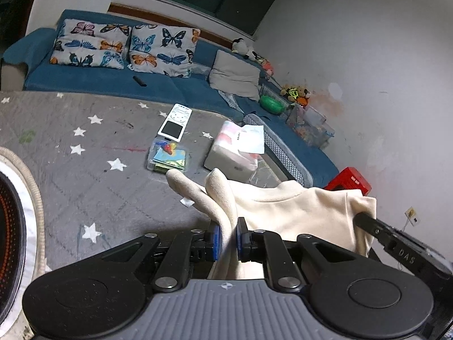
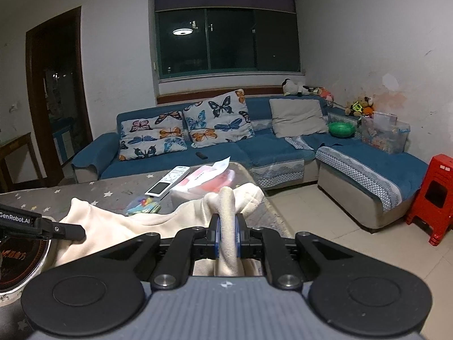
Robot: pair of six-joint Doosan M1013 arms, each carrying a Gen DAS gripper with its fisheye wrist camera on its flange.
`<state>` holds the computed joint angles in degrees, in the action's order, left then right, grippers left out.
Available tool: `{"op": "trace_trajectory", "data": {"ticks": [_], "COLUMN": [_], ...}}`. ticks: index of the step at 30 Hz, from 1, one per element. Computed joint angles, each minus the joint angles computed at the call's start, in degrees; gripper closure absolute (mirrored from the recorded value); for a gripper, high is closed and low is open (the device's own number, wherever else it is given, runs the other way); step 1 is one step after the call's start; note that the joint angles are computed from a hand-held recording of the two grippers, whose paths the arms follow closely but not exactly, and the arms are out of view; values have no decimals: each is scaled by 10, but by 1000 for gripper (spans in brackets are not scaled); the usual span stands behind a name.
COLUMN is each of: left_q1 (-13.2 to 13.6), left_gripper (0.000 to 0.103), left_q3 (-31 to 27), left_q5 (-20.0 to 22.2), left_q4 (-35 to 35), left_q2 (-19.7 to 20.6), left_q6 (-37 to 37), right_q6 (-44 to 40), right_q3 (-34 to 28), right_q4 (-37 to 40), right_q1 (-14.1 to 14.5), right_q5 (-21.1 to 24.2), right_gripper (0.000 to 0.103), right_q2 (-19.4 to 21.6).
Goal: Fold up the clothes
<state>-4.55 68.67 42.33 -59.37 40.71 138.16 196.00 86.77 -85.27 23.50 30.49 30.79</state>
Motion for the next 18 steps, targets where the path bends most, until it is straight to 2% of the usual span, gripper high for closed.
{"op": "trace_trajectory", "data": {"ticks": [18], "left_q1": [-14], "left_gripper": [91], "left_q3": [-5], "left_q5": [-7], "left_q4": [55], "left_q2": [8], "left_q6": [-6], "right_q6": [-43], "right_q3": [-2], "right_q4": [67], "right_q1": [-8], "right_q5": [6], "right_gripper": [94], "right_q2": [11]}}
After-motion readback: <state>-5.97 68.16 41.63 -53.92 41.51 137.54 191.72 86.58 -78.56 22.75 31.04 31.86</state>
